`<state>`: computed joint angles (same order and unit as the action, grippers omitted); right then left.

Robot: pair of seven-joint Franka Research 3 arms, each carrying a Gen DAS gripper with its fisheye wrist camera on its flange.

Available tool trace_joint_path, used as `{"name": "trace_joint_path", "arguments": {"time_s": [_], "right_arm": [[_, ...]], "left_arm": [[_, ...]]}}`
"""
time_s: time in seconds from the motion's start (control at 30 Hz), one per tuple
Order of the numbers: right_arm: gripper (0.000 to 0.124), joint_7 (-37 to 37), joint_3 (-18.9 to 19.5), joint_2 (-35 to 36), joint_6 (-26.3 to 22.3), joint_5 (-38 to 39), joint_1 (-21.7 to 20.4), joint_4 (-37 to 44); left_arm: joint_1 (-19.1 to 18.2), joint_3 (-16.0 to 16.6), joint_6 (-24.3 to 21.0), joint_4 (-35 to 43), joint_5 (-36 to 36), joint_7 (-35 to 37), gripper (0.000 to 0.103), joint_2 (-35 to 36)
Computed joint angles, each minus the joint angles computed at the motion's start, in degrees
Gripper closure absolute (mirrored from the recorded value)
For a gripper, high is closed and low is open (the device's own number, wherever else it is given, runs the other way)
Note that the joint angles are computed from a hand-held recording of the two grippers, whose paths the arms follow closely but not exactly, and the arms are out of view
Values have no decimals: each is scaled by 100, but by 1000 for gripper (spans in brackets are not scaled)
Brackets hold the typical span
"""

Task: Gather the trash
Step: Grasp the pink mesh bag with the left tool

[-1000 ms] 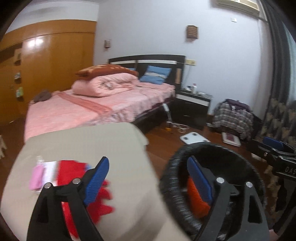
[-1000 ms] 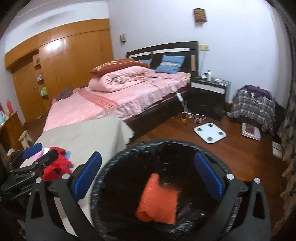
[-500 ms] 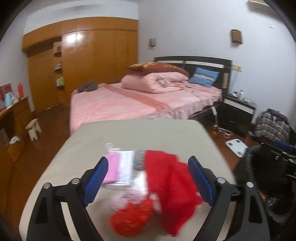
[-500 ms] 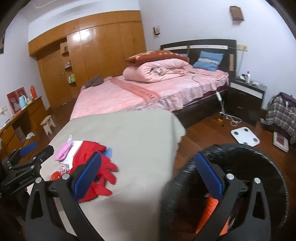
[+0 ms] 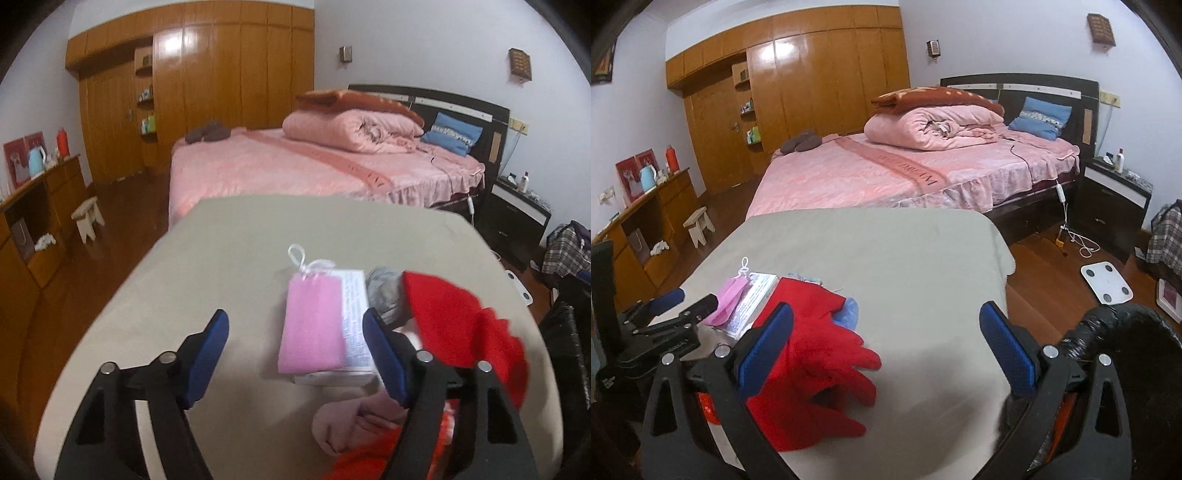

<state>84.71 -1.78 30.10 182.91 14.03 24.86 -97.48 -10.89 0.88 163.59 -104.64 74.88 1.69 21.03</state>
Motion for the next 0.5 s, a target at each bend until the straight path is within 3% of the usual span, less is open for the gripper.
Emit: {"name": "trace_joint_path", "arguments": {"time_s": [0.23, 0.33, 0.5], "right_arm": [[26, 130, -138, 248, -164, -62, 127, 299], [26, 180, -176, 304, -228, -106, 164, 376], [26, 181, -90, 306, -248, -154, 113, 387]], "left_arm": [[186, -55, 390, 197, -963, 913, 53, 399], [70, 116, 635, 198, -1119, 1011, 66, 448], [-145, 378, 846, 153, -1244, 1063, 74, 416]]}}
